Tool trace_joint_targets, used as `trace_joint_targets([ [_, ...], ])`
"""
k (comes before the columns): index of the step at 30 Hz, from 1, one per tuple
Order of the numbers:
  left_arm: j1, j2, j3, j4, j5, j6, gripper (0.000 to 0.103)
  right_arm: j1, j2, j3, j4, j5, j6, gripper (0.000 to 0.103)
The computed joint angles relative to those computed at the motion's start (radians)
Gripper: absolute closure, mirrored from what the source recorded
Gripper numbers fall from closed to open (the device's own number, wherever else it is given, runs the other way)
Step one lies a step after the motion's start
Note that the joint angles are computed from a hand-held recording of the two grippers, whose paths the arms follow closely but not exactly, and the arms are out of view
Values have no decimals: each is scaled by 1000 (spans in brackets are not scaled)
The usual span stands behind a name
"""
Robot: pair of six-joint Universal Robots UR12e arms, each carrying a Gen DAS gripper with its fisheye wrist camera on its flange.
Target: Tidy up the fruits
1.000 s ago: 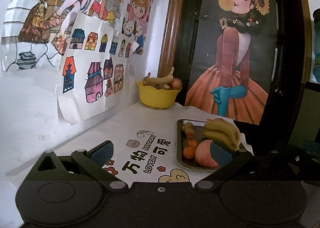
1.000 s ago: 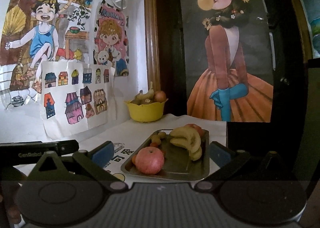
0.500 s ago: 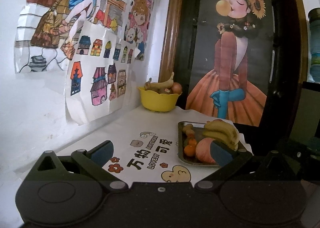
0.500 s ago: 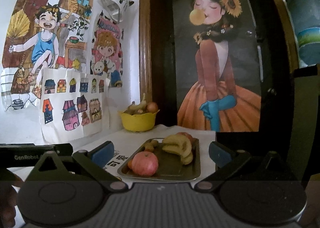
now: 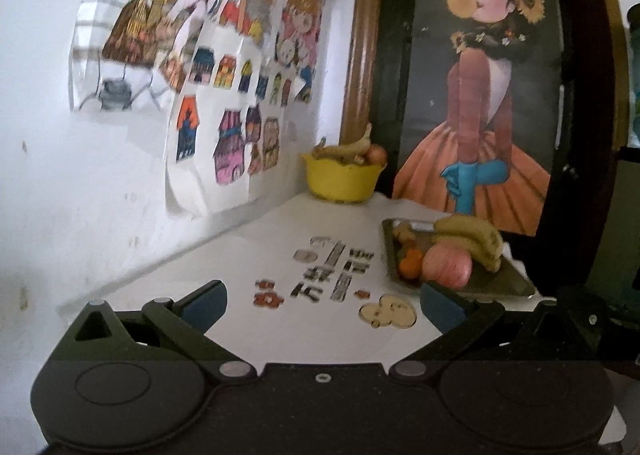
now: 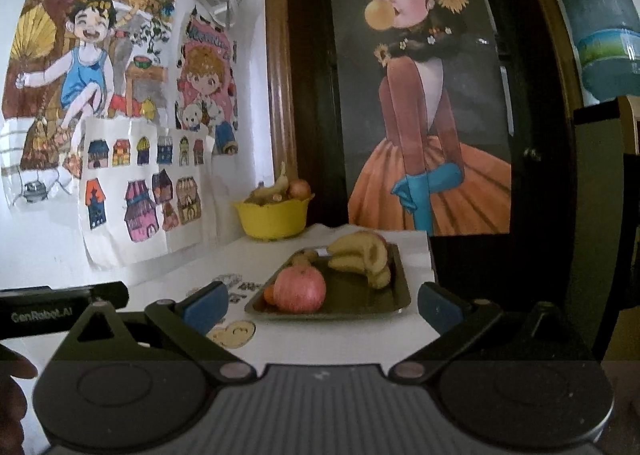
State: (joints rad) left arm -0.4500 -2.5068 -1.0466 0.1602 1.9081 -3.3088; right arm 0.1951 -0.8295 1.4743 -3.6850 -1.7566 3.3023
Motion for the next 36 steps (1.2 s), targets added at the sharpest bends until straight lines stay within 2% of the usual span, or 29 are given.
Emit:
trace_joint_targets([
  [6, 1, -12, 5, -30, 24, -7, 1, 5, 17, 1, -16, -4, 6, 0],
  [15, 14, -30, -8, 14, 16, -28, 1, 19, 71, -47, -96, -47, -37, 0],
  [19, 18, -33, -13, 29, 8, -21, 1, 21, 85, -60, -81, -66, -39, 0],
  [26, 18, -43, 2, 9, 11, -17, 1, 15, 94, -70, -22, -37, 0, 0],
  [36, 19, -47, 3, 13, 5, -20, 1, 14, 96, -67, -14, -36, 14, 0],
])
